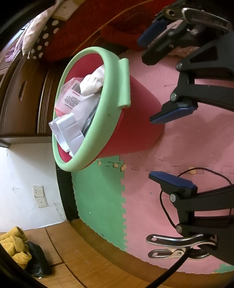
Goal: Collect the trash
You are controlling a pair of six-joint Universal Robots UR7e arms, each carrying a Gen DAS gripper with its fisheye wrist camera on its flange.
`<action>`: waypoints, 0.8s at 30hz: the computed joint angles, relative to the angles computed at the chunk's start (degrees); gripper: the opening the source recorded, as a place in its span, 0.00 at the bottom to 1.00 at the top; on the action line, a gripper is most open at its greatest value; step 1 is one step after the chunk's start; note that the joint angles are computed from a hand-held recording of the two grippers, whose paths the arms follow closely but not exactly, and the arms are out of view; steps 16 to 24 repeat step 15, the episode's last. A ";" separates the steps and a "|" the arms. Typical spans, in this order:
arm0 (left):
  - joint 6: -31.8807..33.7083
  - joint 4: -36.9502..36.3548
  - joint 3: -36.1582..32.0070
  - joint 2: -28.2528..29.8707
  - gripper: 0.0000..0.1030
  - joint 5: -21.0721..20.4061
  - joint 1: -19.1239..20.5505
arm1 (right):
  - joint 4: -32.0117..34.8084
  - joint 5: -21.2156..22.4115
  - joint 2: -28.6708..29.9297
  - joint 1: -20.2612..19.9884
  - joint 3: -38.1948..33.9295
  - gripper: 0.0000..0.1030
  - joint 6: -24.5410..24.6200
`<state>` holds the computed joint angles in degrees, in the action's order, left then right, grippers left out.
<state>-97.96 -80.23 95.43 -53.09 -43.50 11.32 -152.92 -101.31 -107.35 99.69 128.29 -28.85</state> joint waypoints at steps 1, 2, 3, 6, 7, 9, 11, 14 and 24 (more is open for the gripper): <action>-0.06 -0.12 0.09 -0.06 0.56 -0.02 -0.01 | 0.03 0.02 -0.01 -0.03 0.01 0.54 -0.02; -0.12 -0.19 0.18 -0.09 0.56 -0.01 -0.07 | 0.00 -0.01 0.02 0.02 -0.02 0.54 -0.01; -0.10 -0.22 0.23 -0.12 0.56 0.03 -0.09 | -0.03 -0.05 0.03 0.04 -0.01 0.54 0.00; 0.09 -0.21 0.18 -0.01 0.56 0.09 -0.14 | 0.00 -0.02 0.02 0.03 -0.02 0.54 0.04; 0.23 -0.37 0.26 -0.03 0.56 0.11 -0.20 | 0.01 -0.03 -0.02 -0.01 0.02 0.54 0.04; 0.38 -0.52 0.28 0.02 0.56 0.12 -0.26 | -0.03 -0.08 0.01 0.02 0.01 0.54 0.07; 0.55 -0.50 0.20 0.05 0.56 0.06 -0.25 | -0.05 -0.06 0.04 -0.02 0.00 0.54 0.04; 0.61 -0.51 0.09 0.08 0.56 -0.22 -0.24 | 0.01 -0.04 0.04 -0.03 -0.03 0.54 0.02; 0.78 -0.63 0.09 0.02 0.56 -0.38 -0.19 | -0.04 -0.08 0.03 -0.03 0.00 0.54 -0.03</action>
